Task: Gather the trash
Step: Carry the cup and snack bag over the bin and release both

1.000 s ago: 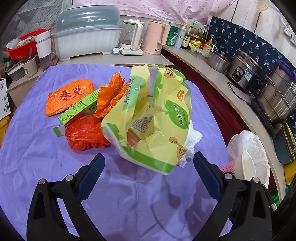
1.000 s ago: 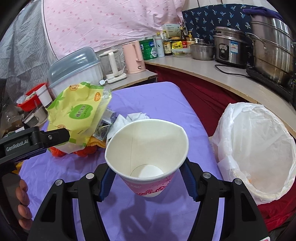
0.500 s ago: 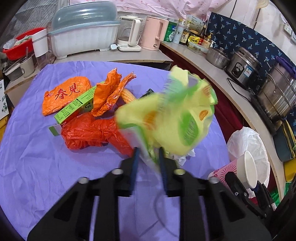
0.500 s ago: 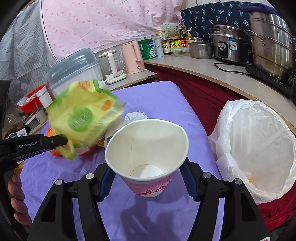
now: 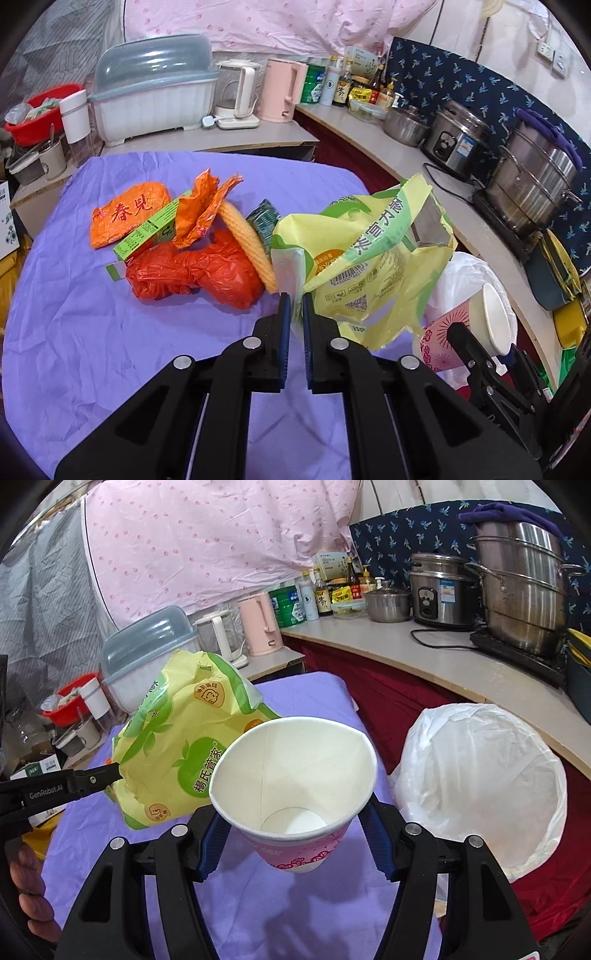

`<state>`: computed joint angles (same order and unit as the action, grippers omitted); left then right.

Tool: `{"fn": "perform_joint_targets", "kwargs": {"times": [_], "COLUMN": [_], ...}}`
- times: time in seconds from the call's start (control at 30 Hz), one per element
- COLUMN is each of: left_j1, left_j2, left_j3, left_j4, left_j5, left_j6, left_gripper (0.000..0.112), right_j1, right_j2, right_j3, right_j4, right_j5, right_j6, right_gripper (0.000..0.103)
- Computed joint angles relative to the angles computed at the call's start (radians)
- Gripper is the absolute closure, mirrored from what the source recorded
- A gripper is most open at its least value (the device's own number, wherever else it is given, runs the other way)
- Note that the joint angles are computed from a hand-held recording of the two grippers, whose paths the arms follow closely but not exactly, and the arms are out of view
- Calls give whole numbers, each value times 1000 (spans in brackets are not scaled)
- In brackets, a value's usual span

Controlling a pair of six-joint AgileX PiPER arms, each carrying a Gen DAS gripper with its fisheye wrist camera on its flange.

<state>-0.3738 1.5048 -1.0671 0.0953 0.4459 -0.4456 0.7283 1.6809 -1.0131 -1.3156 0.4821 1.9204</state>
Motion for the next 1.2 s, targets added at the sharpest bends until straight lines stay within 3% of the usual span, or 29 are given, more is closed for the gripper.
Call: {"fn": "perform_joint_targets", "kwargs": {"times": [0.33, 0.6, 0.93, 1.2], "left_j1": [-194, -378, -495, -524], "left_j2": [-40, 30, 178, 316], "left_j3": [-56, -166, -352, -495], "left_j4": [227, 379, 378, 319], "left_j5": [83, 161, 210, 237], "left_j6": [-251, -413, -410, -350], "left_gripper": [106, 106, 106, 106], "right_j1": [-39, -137, -337, -473], "right_j2": [-194, -363, -502, -483], "right_j3": [153, 291, 413, 429], "right_j4": [-47, -47, -18, -62], "right_j5": [47, 48, -31, -119], "right_j6": [51, 37, -38, -45], "right_gripper": [41, 41, 41, 41]}}
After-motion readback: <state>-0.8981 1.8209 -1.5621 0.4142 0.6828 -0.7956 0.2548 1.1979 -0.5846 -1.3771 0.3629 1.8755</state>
